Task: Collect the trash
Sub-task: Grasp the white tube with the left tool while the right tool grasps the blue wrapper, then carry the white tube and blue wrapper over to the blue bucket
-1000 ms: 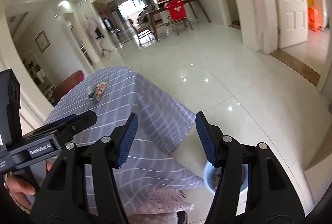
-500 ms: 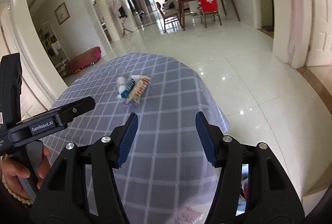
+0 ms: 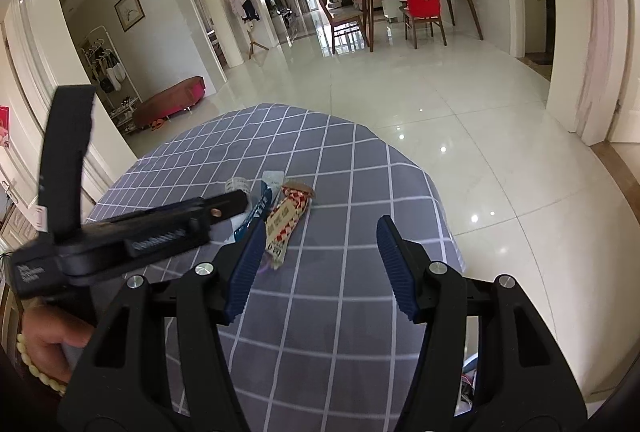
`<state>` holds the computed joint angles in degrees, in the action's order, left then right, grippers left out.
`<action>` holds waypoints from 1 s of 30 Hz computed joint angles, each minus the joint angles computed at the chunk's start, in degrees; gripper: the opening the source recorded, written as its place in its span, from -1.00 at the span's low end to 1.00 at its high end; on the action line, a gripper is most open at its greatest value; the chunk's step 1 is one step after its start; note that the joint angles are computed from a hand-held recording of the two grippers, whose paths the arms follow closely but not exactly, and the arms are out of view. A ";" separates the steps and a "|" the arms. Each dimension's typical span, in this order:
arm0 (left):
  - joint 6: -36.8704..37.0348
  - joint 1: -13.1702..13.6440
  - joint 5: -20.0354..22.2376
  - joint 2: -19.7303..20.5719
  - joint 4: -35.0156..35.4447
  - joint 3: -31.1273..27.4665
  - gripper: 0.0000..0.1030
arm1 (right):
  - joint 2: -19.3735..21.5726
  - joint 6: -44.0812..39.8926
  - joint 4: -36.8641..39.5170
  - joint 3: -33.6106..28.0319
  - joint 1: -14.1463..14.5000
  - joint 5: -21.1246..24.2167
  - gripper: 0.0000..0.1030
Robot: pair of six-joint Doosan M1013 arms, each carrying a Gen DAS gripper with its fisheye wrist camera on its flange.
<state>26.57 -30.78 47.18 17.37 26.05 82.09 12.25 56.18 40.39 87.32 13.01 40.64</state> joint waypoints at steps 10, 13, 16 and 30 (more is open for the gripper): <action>-3.78 0.81 -2.77 -2.37 0.94 3.24 -0.54 | 1.68 -1.14 -0.92 -2.72 1.67 2.65 -0.07; -6.22 0.42 -1.53 -4.16 3.61 5.20 -0.54 | 2.32 -1.26 -1.56 -3.86 2.63 3.39 -0.07; -7.95 0.32 -0.40 -5.37 5.40 6.42 -0.54 | 3.43 0.44 -4.22 -5.64 4.09 3.84 -0.07; -9.45 1.48 -1.16 -8.28 6.52 10.36 -0.53 | 8.77 13.52 -23.23 -11.77 8.51 8.03 -0.49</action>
<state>17.12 -29.30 46.02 9.09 32.58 92.45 21.02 69.70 17.16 75.55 21.52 48.68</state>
